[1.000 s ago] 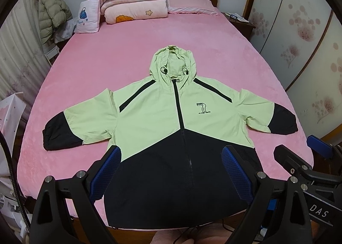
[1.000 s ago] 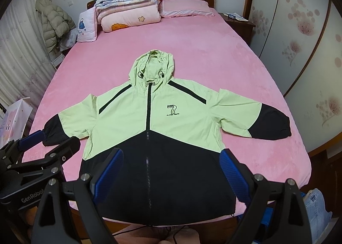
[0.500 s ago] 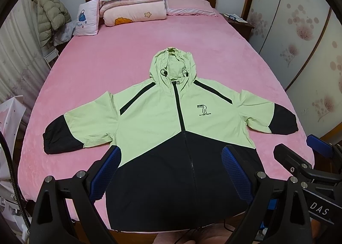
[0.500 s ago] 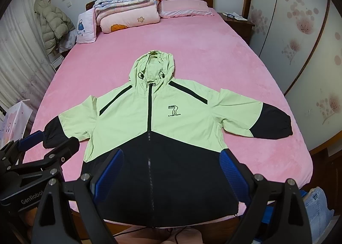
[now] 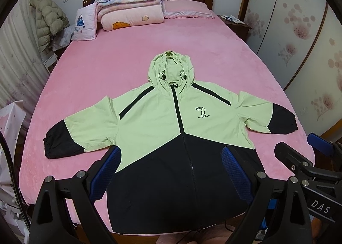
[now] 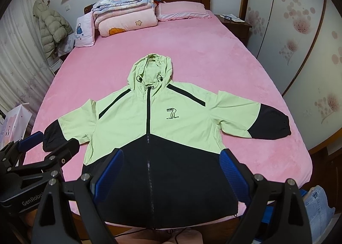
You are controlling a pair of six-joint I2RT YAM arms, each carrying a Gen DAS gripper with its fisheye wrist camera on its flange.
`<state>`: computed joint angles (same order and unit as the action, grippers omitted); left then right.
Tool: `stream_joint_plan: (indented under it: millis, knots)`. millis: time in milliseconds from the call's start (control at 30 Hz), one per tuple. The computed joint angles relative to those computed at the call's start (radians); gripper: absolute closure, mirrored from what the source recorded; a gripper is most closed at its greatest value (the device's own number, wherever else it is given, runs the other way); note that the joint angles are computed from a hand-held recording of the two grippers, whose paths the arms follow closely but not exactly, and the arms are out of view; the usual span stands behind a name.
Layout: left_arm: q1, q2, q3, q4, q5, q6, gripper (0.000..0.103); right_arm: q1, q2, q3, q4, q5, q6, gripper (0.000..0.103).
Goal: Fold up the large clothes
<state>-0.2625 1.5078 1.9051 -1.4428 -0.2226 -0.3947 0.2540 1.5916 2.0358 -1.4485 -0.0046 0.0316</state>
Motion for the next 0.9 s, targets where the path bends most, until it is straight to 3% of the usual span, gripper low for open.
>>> stream_joint_plan:
  millis: [900]
  knots:
    - [0.064, 0.019, 0.028, 0.032, 0.056, 0.066, 0.009, 0.01, 0.009, 0.007, 0.01, 0.031, 0.004, 0.014]
